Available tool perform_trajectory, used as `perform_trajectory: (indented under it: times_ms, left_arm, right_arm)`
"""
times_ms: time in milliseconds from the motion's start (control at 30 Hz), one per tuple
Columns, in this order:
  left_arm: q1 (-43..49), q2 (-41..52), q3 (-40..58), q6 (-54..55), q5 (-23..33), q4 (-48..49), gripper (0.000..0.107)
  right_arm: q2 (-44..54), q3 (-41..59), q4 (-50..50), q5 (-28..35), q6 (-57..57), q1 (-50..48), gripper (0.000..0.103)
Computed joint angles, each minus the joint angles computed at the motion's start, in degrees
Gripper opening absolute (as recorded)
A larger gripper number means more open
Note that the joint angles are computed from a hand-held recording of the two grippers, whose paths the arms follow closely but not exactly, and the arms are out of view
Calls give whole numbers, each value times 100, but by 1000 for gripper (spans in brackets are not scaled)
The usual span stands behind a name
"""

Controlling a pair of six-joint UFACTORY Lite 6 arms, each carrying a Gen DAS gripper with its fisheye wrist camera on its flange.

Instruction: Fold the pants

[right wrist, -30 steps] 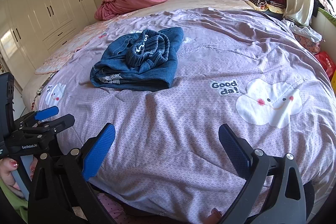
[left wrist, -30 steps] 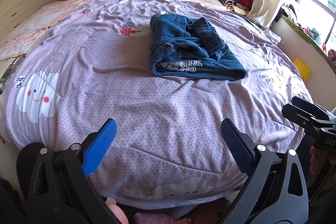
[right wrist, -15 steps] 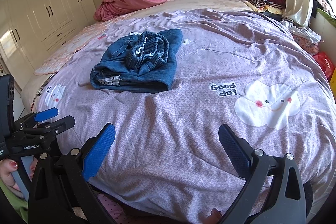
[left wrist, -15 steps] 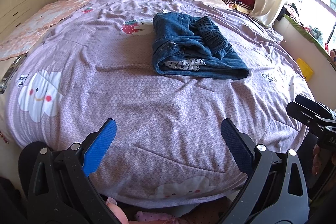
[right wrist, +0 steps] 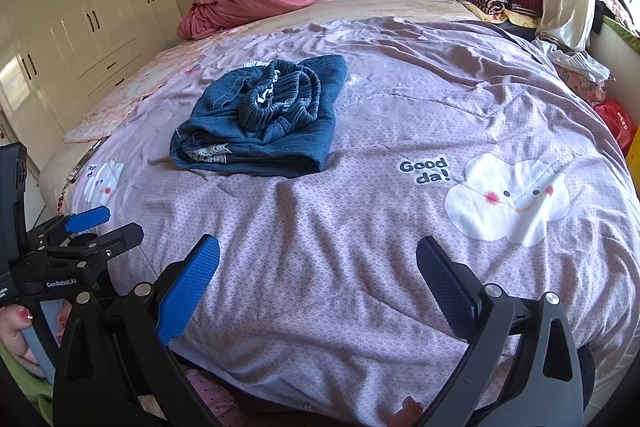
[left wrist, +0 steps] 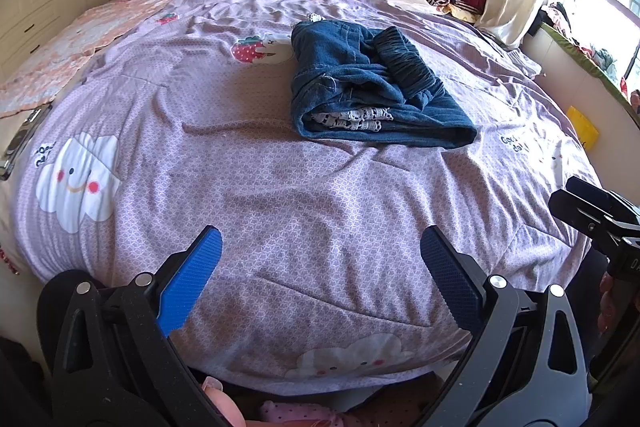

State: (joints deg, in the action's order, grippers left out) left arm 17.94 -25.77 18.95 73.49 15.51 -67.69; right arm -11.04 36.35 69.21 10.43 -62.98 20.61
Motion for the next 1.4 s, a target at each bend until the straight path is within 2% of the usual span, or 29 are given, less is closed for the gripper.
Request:
perform_trajectory:
  times_ms: [700,900,1100,1200,1267,1333,1400]
  left_arm:
    - [169,5,8,131,153,70,93]
    - [10,208,92,384,29,-250,93]
    - [-157,657,318,378,-523,-487,93]
    - [-111,989,575,578,-665,-691,93]
    - [195,1393,992,921,-358,-941,93]
    - [552,1857,1550,1187,-87,-1137,93]
    - [972,2850,2650,920,111,-847,93]
  right_arm:
    - [58,9,-142,-55,157,3,98]
    - [159,57,177,-22,-249,-136,98]
    - [619,364,503,115,-695,-595,98]
    - [891,597,400,190,-668,-893,98]
    - [1165,865,253,284,-616,-1192,98]
    - [1453,1200,-108,375,-325,-1500,98]
    - [1877,1747,-492,522,-117,-1959,98]
